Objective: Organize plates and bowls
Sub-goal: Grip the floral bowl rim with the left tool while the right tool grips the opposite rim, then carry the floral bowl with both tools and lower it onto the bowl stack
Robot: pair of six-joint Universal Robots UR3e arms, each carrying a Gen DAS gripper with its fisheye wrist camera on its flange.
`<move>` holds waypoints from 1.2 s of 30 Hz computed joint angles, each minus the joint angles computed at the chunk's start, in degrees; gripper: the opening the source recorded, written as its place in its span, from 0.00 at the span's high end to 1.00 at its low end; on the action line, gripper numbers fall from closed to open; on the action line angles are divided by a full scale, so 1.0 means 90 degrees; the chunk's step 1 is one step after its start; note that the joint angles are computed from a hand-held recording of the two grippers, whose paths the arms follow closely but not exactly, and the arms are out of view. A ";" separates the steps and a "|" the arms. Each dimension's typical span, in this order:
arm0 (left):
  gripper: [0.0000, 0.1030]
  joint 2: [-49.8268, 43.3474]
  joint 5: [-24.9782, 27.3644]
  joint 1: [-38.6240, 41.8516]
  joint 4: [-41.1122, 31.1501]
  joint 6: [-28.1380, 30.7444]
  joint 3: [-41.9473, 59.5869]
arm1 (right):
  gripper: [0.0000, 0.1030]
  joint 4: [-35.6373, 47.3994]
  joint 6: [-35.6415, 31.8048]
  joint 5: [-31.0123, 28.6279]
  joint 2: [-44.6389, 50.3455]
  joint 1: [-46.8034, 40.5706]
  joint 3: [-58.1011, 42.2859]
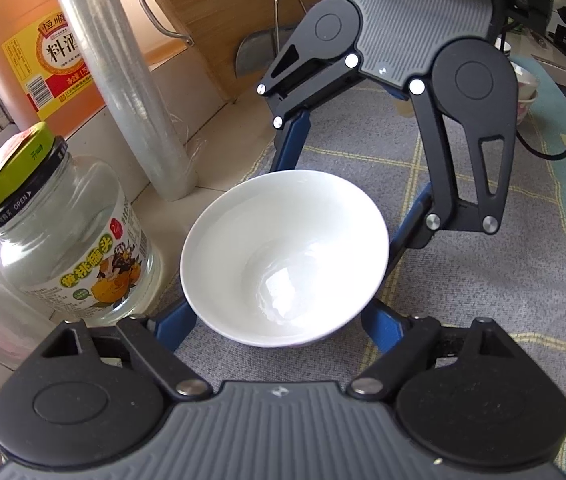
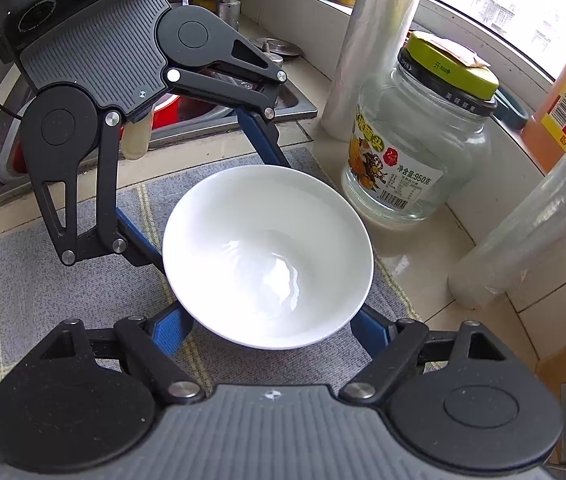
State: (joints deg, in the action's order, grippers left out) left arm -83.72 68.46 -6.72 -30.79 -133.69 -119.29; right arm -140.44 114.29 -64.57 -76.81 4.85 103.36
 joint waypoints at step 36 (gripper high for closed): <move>0.14 0.0569 0.1438 -0.3093 -0.0987 -0.1423 0.1092 | 0.14 0.5556 -0.2390 0.1125 -0.7793 -0.3386 0.2966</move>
